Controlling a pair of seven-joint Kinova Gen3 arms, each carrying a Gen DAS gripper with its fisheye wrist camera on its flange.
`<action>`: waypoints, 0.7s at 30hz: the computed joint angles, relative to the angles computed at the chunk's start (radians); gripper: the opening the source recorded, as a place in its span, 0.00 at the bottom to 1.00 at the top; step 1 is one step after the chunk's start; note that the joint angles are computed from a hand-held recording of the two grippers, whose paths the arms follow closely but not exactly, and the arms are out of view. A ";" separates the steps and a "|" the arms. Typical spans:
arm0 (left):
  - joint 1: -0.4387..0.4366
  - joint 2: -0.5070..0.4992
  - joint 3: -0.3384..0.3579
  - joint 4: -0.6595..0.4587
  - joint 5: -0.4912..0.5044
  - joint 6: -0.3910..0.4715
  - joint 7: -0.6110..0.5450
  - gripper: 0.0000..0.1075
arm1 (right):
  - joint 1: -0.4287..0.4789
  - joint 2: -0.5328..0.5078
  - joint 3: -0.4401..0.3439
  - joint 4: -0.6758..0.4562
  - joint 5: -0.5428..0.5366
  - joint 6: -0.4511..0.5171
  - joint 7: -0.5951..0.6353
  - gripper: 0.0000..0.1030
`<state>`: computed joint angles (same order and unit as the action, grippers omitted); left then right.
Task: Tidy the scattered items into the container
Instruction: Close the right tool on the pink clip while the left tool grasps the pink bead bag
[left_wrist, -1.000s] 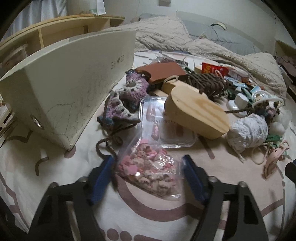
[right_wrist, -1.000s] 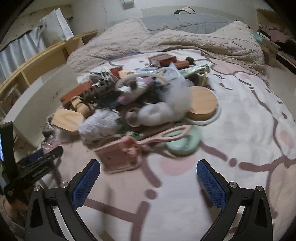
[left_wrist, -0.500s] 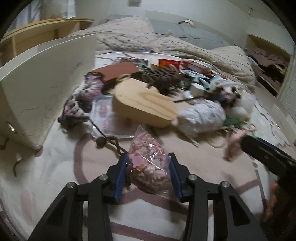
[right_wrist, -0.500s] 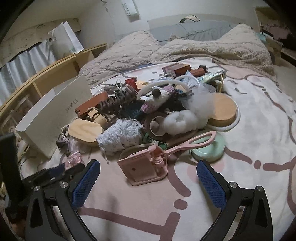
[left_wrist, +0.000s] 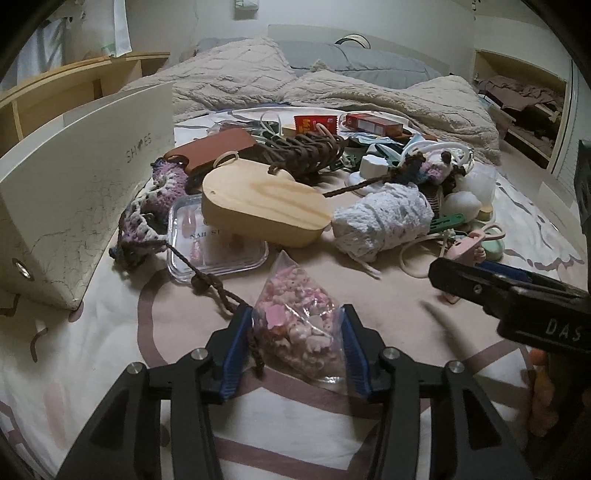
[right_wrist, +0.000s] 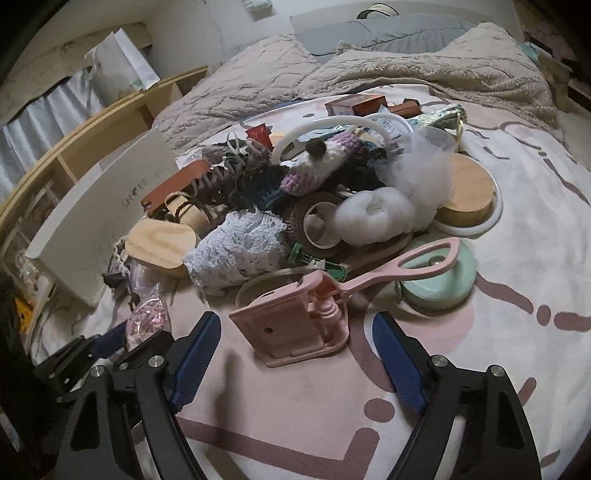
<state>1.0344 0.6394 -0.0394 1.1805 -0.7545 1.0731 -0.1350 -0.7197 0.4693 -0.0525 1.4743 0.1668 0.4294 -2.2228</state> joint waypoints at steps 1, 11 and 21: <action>0.003 -0.001 -0.002 0.002 -0.002 0.002 0.004 0.58 | 0.004 0.003 -0.008 -0.005 0.003 0.003 0.015 0.76; 0.047 -0.035 -0.024 0.040 -0.125 0.017 0.041 0.73 | 0.006 -0.015 -0.004 0.023 0.001 -0.028 0.024 0.59; -0.038 -0.079 0.034 0.091 -0.085 -0.149 -0.008 0.73 | 0.055 -0.064 -0.036 0.055 -0.049 -0.026 0.036 0.59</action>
